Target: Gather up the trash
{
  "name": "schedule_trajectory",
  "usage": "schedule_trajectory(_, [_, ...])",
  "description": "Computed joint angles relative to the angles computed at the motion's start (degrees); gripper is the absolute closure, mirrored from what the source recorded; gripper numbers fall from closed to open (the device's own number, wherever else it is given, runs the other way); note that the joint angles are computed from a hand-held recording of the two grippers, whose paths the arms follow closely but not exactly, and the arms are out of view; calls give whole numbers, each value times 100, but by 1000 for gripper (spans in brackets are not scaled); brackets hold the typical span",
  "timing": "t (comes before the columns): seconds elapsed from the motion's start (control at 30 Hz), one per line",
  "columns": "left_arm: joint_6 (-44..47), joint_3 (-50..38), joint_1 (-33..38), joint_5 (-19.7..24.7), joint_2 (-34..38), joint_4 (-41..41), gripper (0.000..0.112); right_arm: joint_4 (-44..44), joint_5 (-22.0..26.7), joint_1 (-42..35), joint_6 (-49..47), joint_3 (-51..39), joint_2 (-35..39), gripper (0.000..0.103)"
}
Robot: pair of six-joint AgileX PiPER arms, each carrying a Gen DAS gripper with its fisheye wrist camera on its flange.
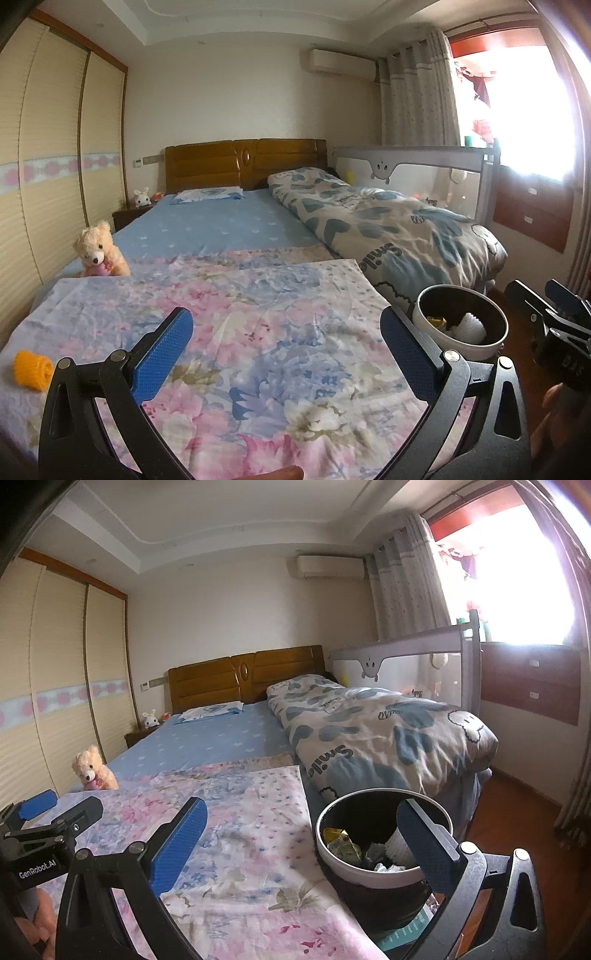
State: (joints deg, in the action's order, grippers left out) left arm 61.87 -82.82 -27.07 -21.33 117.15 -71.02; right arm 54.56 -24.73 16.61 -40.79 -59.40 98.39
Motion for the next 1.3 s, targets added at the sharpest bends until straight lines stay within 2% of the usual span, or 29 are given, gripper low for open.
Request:
schedule_trajectory(0.53, [-297,155,-28,-220,-75,267,9,-96,-75,67,8,17,-13,0])
schedule_trajectory(1.3, [-309,166,-71,-311,-78,301,9,-147,-30,79,90,15,-3,0])
